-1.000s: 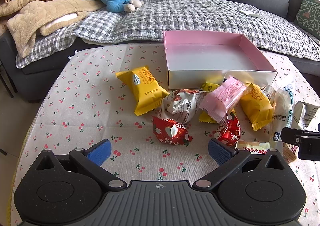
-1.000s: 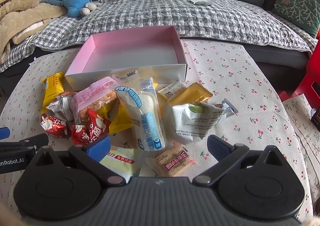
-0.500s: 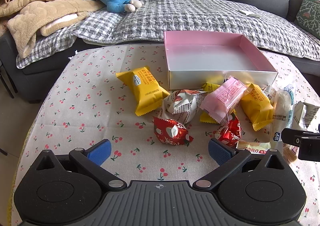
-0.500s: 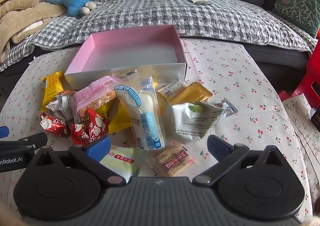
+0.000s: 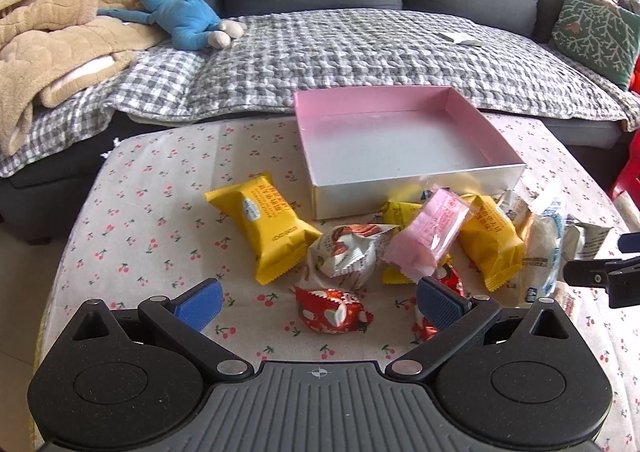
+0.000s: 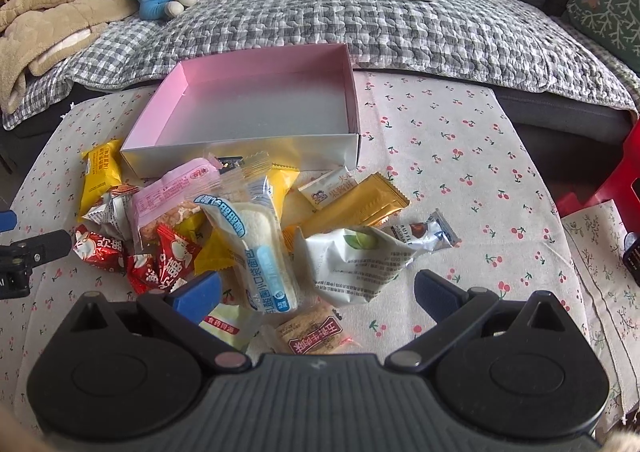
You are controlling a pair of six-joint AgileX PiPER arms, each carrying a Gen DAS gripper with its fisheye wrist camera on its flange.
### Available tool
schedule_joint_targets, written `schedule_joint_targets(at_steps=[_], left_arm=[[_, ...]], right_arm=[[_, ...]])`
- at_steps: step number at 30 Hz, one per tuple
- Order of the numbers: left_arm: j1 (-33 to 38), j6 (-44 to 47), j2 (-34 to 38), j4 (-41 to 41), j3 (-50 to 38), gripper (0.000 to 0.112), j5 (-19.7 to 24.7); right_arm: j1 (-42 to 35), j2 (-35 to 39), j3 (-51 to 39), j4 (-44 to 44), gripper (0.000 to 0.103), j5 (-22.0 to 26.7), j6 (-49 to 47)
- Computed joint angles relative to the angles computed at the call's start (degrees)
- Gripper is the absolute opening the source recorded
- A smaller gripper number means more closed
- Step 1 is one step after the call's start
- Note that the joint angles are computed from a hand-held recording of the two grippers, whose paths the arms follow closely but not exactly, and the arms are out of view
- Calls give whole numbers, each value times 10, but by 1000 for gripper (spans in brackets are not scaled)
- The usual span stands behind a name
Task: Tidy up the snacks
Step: 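Grasp the pink bar with the left tool while the right tool grasps the white milk bar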
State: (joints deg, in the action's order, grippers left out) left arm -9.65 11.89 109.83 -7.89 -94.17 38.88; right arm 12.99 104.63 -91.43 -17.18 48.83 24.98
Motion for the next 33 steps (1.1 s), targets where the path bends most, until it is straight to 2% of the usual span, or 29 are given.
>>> schedule_joint_targets(at_steps=[2, 4, 6, 9, 15, 17, 19, 21, 23, 28, 30, 33], left_arm=[[3, 53, 17, -49, -33, 102, 30], [4, 92, 40, -88, -70, 101, 61], [5, 132, 65, -130, -103, 98, 86], [4, 172, 101, -160, -148, 92, 107], [3, 251, 156, -209, -204, 78, 128], [0, 277, 163, -217, -210, 77, 124], [-5, 297, 169, -219, -217, 77, 123], [-10, 310, 174, -217, -222, 77, 120], [-17, 314, 181, -209, -230, 73, 119], [-25, 310, 199, -194, -254, 62, 127], [-29, 305, 206, -185, -262, 55, 126], [-31, 286, 220, -174, -282, 47, 130]], right_arm=[[-13, 15, -34, 48, 103, 26, -56], [-22, 24, -47, 88, 102, 29, -99], [-35, 48, -88, 133, 97, 75, -146], [-49, 68, -111, 170, 88, 101, -182], [-52, 64, -87, 179, 84, 69, -219], [-51, 60, -75, 177, 83, 48, -222], [-49, 54, -60, 169, 78, 25, -221], [-46, 47, -45, 158, 67, -1, -222], [-47, 42, -35, 164, 64, -16, -229], [-62, 30, -25, 205, 56, -9, -255], [-70, 28, -25, 233, 53, 2, -271], [-73, 31, -32, 252, 52, 21, -280]])
